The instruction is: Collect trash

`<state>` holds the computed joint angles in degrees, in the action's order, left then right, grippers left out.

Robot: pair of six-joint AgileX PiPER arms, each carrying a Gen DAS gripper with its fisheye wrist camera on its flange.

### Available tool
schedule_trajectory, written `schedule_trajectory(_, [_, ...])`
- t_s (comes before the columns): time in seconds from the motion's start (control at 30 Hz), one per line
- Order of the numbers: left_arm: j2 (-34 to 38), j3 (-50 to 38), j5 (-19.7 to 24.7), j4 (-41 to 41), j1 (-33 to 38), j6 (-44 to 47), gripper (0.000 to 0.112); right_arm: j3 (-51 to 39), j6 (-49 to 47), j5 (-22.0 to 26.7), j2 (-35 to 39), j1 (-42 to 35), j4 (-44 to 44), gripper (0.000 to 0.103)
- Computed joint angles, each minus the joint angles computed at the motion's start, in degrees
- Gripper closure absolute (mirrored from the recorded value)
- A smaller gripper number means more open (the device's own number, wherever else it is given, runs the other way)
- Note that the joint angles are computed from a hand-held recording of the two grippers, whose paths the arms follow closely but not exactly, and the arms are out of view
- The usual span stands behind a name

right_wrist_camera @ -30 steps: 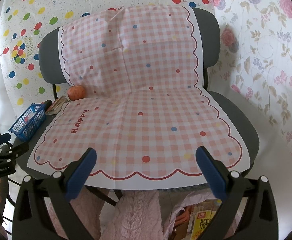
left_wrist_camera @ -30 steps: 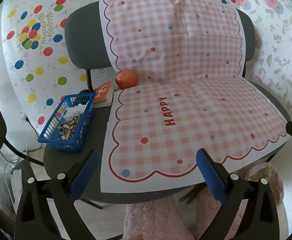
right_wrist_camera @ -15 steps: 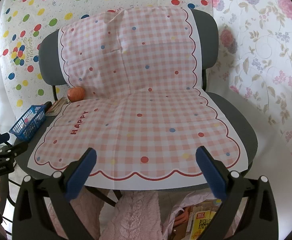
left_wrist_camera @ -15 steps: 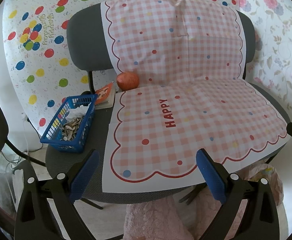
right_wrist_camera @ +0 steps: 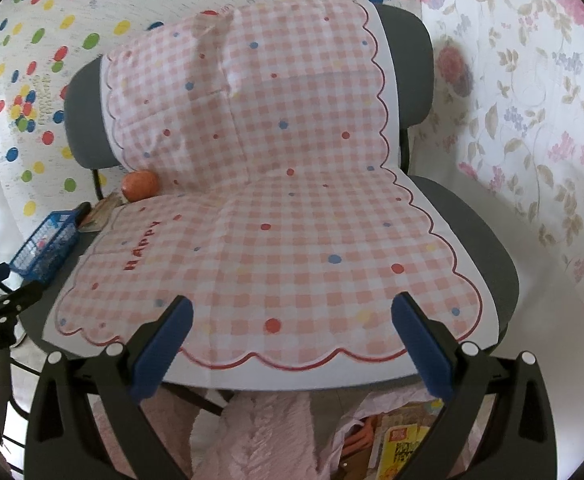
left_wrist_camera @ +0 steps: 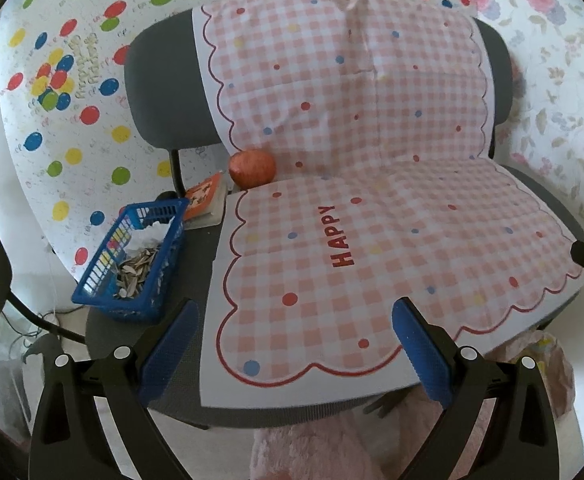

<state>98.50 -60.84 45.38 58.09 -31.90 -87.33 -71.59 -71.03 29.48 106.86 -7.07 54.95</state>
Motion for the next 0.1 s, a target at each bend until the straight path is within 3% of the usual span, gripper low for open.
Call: schedule_trajectory(0.1, [1.76,-0.44,-3.57,1.14,2.92,-1.15,0.016,-6.87,4.51,-1.53,6.05,0.63,-4.38,0.006])
